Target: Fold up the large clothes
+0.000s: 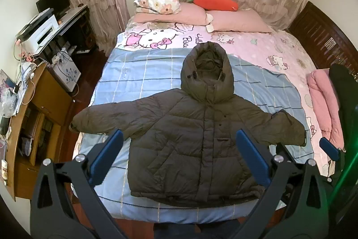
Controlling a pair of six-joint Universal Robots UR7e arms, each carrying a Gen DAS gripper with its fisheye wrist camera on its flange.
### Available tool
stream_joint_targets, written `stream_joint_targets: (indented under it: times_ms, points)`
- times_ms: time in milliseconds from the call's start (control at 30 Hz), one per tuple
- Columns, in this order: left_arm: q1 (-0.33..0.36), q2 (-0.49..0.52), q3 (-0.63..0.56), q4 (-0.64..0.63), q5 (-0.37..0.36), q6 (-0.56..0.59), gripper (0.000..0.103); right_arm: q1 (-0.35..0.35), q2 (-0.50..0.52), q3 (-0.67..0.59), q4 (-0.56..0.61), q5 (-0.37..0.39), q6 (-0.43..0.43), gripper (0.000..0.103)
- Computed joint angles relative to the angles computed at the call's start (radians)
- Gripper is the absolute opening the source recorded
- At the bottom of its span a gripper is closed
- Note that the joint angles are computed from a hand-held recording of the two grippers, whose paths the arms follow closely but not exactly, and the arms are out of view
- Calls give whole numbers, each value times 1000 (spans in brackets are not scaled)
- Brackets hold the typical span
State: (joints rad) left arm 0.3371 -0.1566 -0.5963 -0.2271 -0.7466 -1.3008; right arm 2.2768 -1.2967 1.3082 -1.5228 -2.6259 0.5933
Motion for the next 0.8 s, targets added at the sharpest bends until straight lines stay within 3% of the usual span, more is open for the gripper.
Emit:
stream_joint_targets:
  times_ms: [100, 200, 533, 800]
  points:
    - [-2, -4, 21, -13, -4, -1, 101, -1, 0, -2, 13, 1, 12, 102]
    - [2, 34, -53, 21, -4, 1, 101, -1, -2, 2, 9, 1, 8, 102]
    - [4, 31, -46, 19, -7, 3, 101, 0, 4, -6, 19, 1, 17, 102]
    - [10, 69, -120, 50, -11, 11, 101, 0, 5, -5, 21, 1, 21, 102]
